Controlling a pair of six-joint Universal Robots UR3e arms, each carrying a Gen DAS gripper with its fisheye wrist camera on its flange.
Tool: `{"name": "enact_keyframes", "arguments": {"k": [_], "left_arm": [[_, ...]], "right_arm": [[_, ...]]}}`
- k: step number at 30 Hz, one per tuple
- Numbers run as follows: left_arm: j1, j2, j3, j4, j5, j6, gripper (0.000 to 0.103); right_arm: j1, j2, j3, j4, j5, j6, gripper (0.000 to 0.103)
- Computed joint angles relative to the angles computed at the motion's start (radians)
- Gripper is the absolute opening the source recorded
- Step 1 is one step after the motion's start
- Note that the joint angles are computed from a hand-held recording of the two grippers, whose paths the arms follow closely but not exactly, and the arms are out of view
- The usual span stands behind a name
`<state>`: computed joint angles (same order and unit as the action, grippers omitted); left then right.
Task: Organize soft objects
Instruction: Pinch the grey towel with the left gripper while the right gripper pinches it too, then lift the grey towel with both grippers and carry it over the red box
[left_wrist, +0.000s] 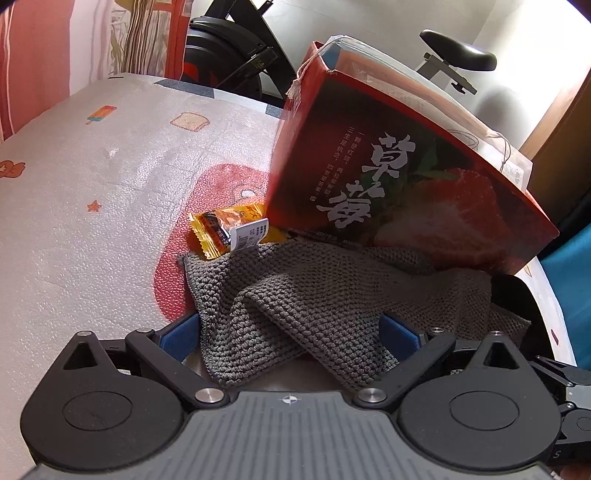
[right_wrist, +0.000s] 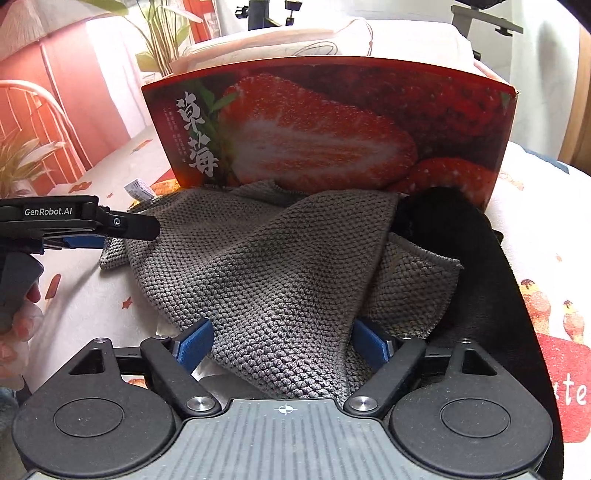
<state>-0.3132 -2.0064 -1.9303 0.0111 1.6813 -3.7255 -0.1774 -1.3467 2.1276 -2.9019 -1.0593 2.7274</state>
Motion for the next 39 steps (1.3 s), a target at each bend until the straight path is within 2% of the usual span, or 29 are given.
{"name": "enact_keyframes", "arguments": {"k": [2,5,8,13,15,20,30,39], "left_arm": [[-0.01,0.002,0.004,-0.007,0.015,0.012,0.079],[-0.008,0.016,-0.01,-0.004,0.0,0.021,0.056],[-0.004,0.027,-0.037,0.015,-0.017,0.016,0.04],[-0.009,0.041,-0.072,0.041,-0.037,0.033,0.024],[-0.014,0.047,-0.078,0.047,-0.038,0.039,0.021],[-0.034,0.07,-0.089,0.068,0.005,0.028,0.016],[-0.061,0.18,-0.108,0.088,0.105,0.044,0.01],[-0.074,0.241,-0.046,0.074,0.172,0.086,0.009]], "right_arm": [[-0.001,-0.002,-0.002,0.005,0.004,0.003,0.07],[0.001,-0.012,-0.003,0.015,0.001,0.009,0.065],[0.0,-0.022,0.002,0.023,0.005,0.004,0.061],[-0.007,-0.038,0.005,0.039,0.017,-0.002,0.049],[-0.013,-0.046,0.005,0.049,0.025,-0.006,0.041],[-0.036,-0.072,0.006,0.068,0.047,-0.02,0.008],[-0.092,-0.162,0.019,0.034,0.141,-0.02,0.006],[-0.136,-0.227,-0.075,0.076,0.257,0.009,0.006]]}}
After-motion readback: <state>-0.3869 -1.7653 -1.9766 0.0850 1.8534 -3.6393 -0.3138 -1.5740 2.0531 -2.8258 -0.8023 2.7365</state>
